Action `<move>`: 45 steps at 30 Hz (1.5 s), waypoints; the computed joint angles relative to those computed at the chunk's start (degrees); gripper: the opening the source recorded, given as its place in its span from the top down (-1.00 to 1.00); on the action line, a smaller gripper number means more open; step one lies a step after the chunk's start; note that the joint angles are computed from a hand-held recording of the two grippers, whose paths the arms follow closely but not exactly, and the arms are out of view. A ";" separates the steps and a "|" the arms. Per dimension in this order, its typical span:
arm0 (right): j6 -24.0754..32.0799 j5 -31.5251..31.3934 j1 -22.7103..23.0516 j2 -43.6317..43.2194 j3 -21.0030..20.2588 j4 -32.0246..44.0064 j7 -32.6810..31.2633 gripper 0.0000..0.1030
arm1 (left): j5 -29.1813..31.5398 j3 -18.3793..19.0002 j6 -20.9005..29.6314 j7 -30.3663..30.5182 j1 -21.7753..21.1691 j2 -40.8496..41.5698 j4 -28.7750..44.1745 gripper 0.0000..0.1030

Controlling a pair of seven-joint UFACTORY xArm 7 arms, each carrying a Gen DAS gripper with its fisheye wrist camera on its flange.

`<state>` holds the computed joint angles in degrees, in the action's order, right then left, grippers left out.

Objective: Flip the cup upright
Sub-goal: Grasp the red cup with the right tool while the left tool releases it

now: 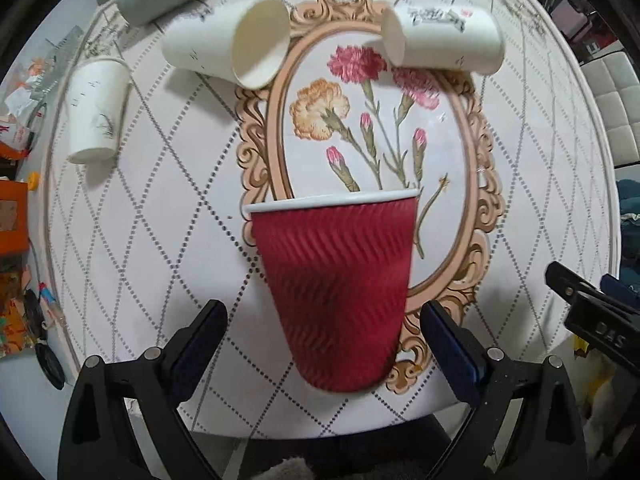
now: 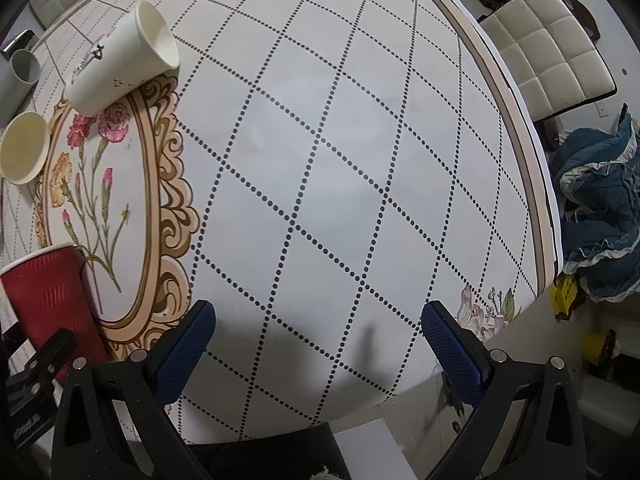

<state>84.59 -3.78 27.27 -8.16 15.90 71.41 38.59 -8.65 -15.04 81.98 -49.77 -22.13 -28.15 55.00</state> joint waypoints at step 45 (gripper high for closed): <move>9.15 0.62 23.20 31.23 -0.39 37.92 1.38 -0.51 | 5.14 3.87 14.75 3.90 10.48 -30.37 -20.53 -0.99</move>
